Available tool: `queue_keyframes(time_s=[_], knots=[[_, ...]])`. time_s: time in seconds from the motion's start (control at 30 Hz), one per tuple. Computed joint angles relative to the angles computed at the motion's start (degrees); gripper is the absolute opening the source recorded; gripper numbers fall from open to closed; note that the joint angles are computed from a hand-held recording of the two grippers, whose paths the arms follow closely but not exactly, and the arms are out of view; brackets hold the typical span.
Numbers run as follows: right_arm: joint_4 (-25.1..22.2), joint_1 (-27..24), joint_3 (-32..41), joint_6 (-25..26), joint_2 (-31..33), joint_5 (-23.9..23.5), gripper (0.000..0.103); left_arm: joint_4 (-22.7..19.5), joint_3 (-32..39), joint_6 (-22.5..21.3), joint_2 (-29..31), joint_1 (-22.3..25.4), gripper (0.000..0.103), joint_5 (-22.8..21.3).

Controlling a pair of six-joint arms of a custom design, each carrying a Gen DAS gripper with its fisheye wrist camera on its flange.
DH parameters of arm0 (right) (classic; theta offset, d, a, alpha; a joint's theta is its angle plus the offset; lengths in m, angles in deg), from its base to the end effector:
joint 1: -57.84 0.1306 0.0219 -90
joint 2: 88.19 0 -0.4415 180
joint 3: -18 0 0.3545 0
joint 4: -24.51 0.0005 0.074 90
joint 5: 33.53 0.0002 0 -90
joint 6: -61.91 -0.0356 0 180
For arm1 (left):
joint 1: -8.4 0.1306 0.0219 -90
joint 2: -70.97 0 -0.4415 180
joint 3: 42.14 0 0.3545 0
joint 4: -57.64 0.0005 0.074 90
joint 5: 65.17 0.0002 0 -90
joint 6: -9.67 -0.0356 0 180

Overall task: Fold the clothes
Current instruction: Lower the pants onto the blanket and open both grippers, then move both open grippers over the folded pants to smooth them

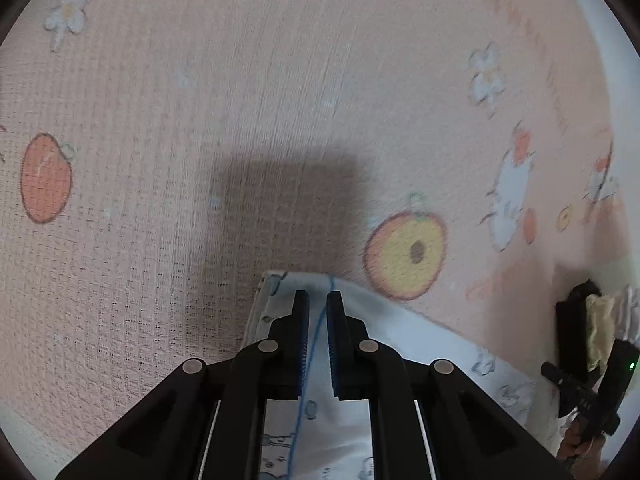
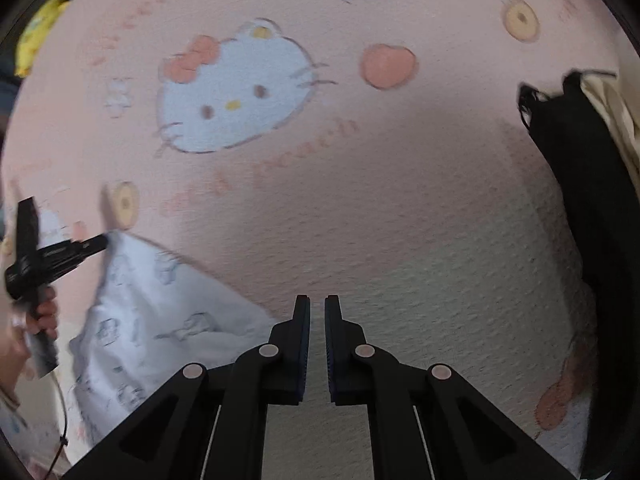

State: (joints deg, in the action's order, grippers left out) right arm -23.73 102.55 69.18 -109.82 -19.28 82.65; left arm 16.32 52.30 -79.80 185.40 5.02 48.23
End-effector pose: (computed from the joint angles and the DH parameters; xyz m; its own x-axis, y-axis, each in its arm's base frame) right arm 0.1846 0.1599 0.3377 -0.5918 0.6638 -0.4573 0.5699 0.7458 0.3450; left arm 0.5868 -0.0493 0.3177 -0.8779 0.0433 -0.4768 0.2363 0.9054 -0.3528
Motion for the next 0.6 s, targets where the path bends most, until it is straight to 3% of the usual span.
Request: queue_keyframes(time_s=[0.1, 0.13, 0.2, 0.23, 0.27, 0.47, 0.6], knots=[[2.2, 1.6, 0.4, 1.5, -0.4, 1.2, 0.007, 2.4, -2.5, 1.0, -2.8, 0.3, 0.009, 1.8], [2.4, 1.8, 0.8, 1.5, -0.2, 1.3, 0.008, 1.6, -2.5, 0.4, -3.4, 0.1, 0.014, 1.1], [2.7, 2.5, 1.2, 1.7, 0.1, 1.7, 0.023, -0.3, -2.4, -1.4, -4.5, -0.2, 0.031, 0.0], [2.3, 3.1, 1.6, 1.5, 0.3, 2.0, 0.039, -1.5, -2.3, -2.5, -5.1, -0.2, 0.049, -0.4], [1.6, 4.1, 2.2, 0.7, 0.8, 2.6, 0.049, -2.4, -2.5, -3.7, -5.7, 0.1, 0.057, -0.2], [-0.1, 9.3, 3.7, -3.0, 0.7, 3.6, 0.049, -6.5, -5.6, -5.1, -9.9, 2.9, 0.058, -1.0], [-0.3, 11.7, 3.8, -4.5, 0.5, 2.9, 0.057, -5.6, -11.9, -7.4, -15.3, 6.5, 0.058, -2.1]])
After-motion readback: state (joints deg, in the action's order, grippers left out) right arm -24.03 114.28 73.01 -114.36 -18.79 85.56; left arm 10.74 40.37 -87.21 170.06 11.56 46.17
